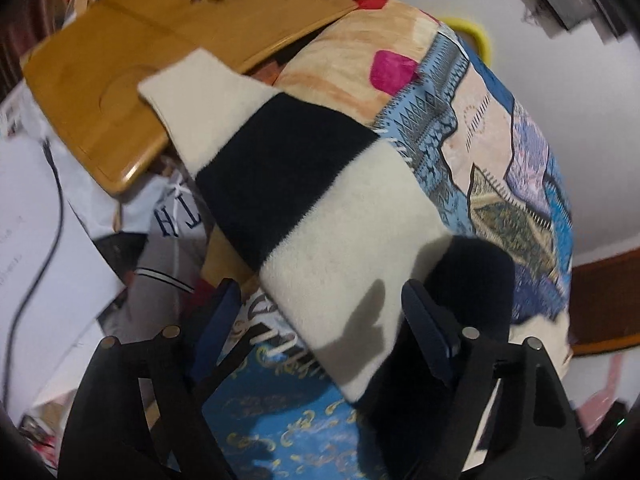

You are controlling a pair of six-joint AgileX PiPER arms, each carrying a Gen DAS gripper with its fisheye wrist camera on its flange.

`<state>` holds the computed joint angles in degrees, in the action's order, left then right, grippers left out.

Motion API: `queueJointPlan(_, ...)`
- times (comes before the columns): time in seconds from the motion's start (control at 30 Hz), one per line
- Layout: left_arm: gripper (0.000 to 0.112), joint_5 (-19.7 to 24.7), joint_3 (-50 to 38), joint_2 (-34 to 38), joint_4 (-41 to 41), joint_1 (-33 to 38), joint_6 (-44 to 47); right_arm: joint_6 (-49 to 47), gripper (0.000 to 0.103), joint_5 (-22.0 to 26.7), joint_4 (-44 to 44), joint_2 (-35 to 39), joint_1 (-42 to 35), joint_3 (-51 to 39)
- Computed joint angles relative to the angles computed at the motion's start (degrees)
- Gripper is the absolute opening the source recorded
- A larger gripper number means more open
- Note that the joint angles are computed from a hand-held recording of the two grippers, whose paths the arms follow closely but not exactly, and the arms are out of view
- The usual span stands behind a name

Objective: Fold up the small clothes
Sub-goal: 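Grasp the sleeve cuff with the left tool and lift it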

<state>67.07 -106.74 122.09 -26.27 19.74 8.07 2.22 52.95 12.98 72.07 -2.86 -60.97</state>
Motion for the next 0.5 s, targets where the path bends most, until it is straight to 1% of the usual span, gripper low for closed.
queueJointPlan(0.1,0.072,0.0,-1.3,1.3,-0.4,0.2,-0.9,-1.0,0.103,-0.4,1.2,0.5,-0.7,0.6)
queueJointPlan(0.17,0.062,-0.1,-2.0,1.8,0.3,-0.1,-1.2,-1.3,0.103,-0.5,1.7,0.8,-1.0,1.0)
queueJointPlan(0.2,0.061,-0.2,-2.2,1.9,0.2,-0.1,-0.9,-1.4,0.103,-0.6,1.8,1.0,-1.0,1.2)
queueJointPlan(0.3,0.051,-1.1,-2.2,1.7,0.4,-0.3,-0.3,-1.2,0.103,-0.7,1.8,1.5,-0.6,1.7)
queueJointPlan(0.37,0.039,-2.1,-2.2,1.3,1.2,-0.7,0.1,-1.1,0.103,-0.6,1.7,1.7,-0.4,2.0)
queueJointPlan(0.4,0.034,-2.6,-2.1,1.0,1.7,-1.0,0.2,-1.2,0.103,-0.5,1.8,1.7,-0.4,2.1)
queueJointPlan(0.43,0.026,-3.0,-2.0,0.7,2.1,-1.2,0.4,-1.1,0.103,-0.4,1.9,1.7,-0.4,2.1)
queueJointPlan(0.47,0.02,-3.8,-1.7,-0.3,4.2,-2.1,-0.4,-1.0,0.103,-0.2,1.9,1.7,-0.3,2.1)
queueJointPlan(0.5,0.017,-4.5,-1.2,-1.3,6.0,-2.8,-0.9,-1.0,0.103,0.0,2.0,1.6,-0.4,2.0)
